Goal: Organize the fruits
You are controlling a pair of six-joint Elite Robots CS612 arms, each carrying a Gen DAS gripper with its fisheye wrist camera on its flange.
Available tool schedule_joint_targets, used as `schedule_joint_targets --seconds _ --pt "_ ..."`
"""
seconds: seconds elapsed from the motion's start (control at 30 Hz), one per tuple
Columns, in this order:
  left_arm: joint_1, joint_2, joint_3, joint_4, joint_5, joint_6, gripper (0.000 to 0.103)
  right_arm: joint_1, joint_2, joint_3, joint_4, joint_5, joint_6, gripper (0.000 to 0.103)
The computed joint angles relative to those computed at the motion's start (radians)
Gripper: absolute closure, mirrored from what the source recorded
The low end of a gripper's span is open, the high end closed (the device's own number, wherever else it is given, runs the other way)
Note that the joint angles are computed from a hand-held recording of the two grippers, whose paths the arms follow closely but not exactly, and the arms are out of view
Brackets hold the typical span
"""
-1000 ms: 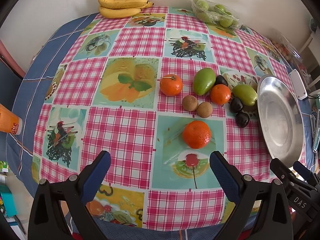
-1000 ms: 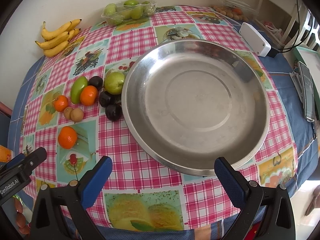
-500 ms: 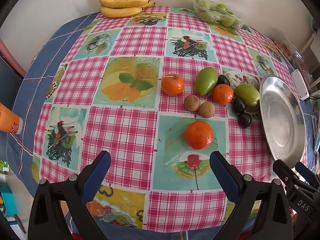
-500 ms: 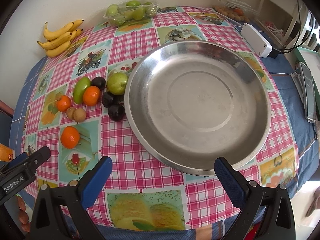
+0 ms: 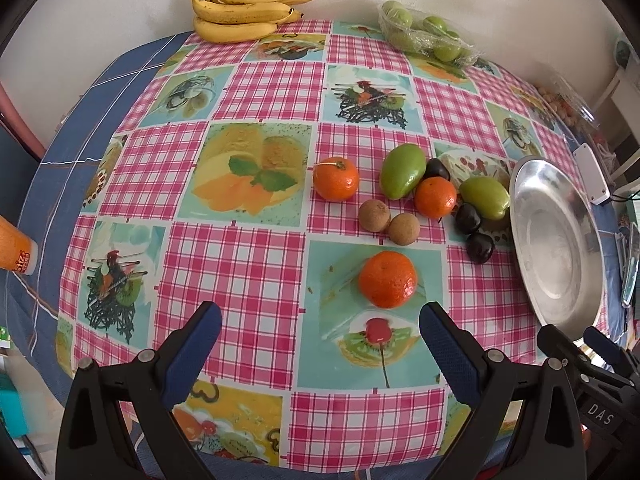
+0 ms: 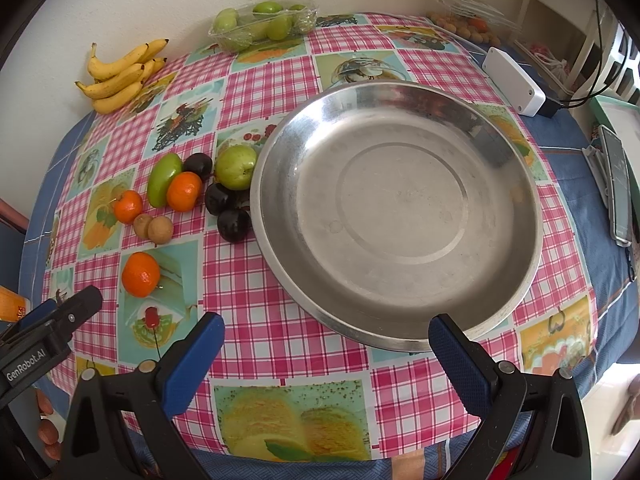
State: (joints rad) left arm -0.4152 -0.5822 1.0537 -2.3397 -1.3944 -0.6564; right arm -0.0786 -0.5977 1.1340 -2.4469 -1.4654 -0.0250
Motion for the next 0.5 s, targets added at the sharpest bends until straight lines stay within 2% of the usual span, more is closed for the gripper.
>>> schedule_joint_targets --seconds 0.17,0.33,0.4,0.5 --pt "0.001 -0.002 0.013 -0.051 0.007 -0.01 0.004 -0.001 0.0 0.002 -0.01 0.023 -0.007 0.0" --pt "0.002 0.0 0.013 -0.082 0.056 -0.028 0.004 -0.004 0.003 0.009 -0.07 0.092 0.007 0.0" --pt "0.006 0.004 0.003 -0.079 0.042 -0.023 0.004 -0.005 0.008 0.004 -0.091 0.129 0.026 0.0" --pt "0.021 0.013 -0.013 -0.078 -0.008 -0.029 0.004 -0.004 0.025 -0.034 -0.042 0.2 0.024 0.0"
